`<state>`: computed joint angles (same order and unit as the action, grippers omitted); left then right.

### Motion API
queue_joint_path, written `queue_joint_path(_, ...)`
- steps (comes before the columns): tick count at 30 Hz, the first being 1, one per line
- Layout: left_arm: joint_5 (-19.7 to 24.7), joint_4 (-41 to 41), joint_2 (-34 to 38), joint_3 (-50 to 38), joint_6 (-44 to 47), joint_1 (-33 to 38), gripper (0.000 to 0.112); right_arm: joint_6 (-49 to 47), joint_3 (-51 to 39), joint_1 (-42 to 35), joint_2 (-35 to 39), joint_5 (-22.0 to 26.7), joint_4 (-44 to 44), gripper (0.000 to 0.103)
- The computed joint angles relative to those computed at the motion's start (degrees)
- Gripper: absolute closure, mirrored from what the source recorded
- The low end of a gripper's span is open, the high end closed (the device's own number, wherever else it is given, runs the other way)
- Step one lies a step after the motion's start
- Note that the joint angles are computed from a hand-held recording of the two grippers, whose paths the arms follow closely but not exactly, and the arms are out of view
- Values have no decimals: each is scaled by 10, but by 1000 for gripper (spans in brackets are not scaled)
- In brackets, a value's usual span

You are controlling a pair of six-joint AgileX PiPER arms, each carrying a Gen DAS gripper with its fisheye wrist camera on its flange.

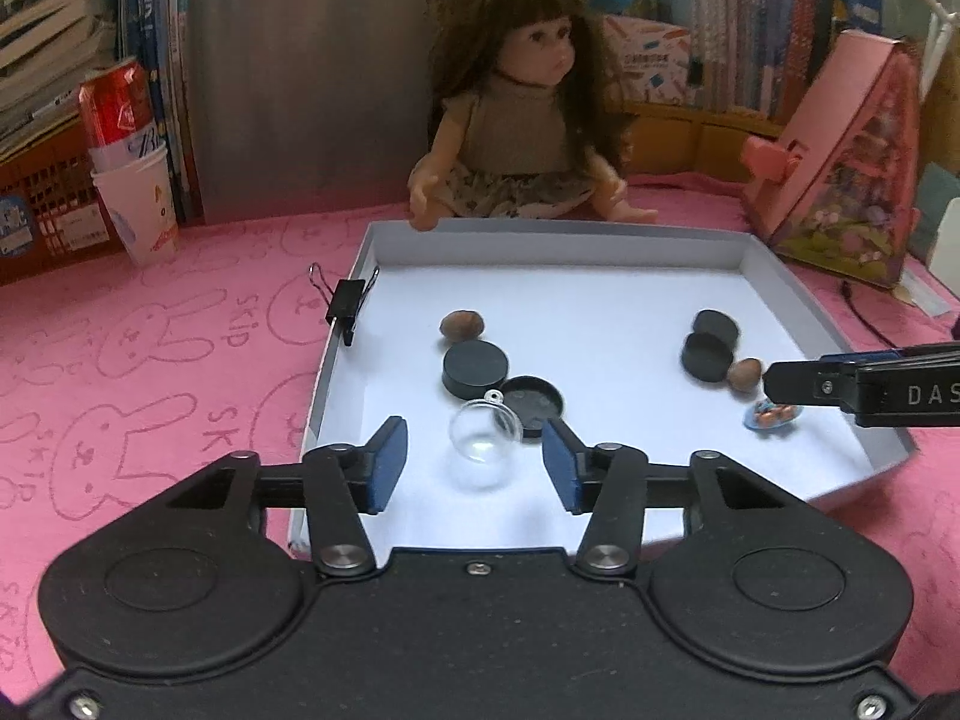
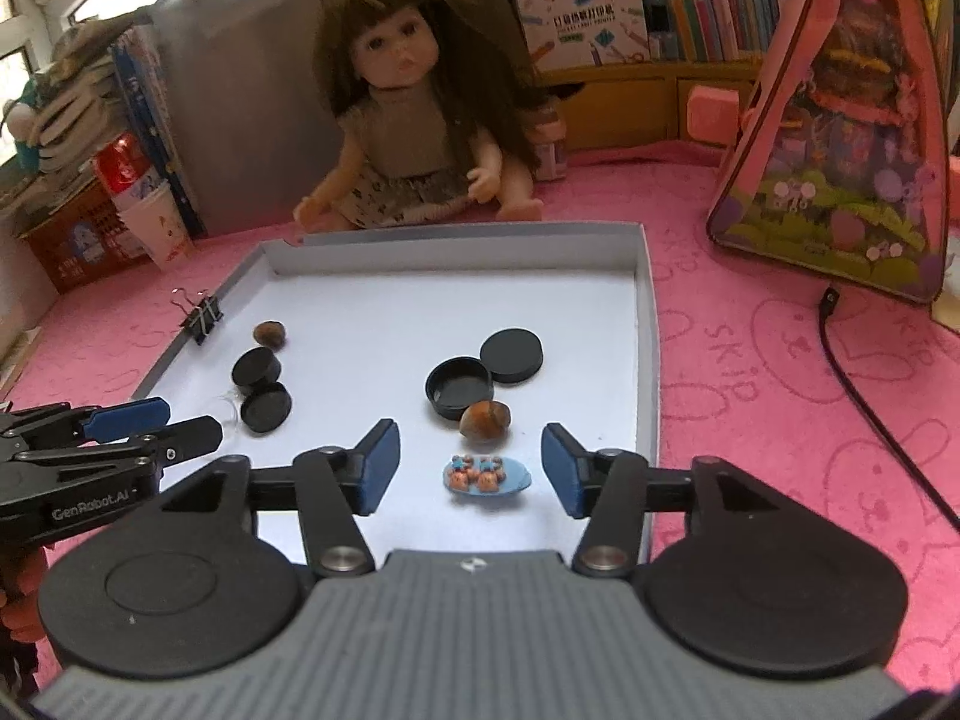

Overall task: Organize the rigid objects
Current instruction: 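Open the left gripper to drop the dome while the right gripper releases the toy into the tray, then move both grippers back toward the binder clip and hair clip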

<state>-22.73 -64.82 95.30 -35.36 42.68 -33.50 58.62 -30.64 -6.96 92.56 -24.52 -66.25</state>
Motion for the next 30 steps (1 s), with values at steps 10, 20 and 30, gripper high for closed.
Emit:
queue_joint_path(10, -52, -7, -103, 107, -43, -106, 52, -180, 122, -51, -94, -91, 57, 22)
queue_joint_path(20, -98, -133, -183, 181, 4, -241, 50, -288, 238, -147, -184, -160, -26, 19)
queue_joint_path(30, -154, -263, -237, 220, 21, -409, 49, -368, 290, -266, -183, -213, -106, 18)
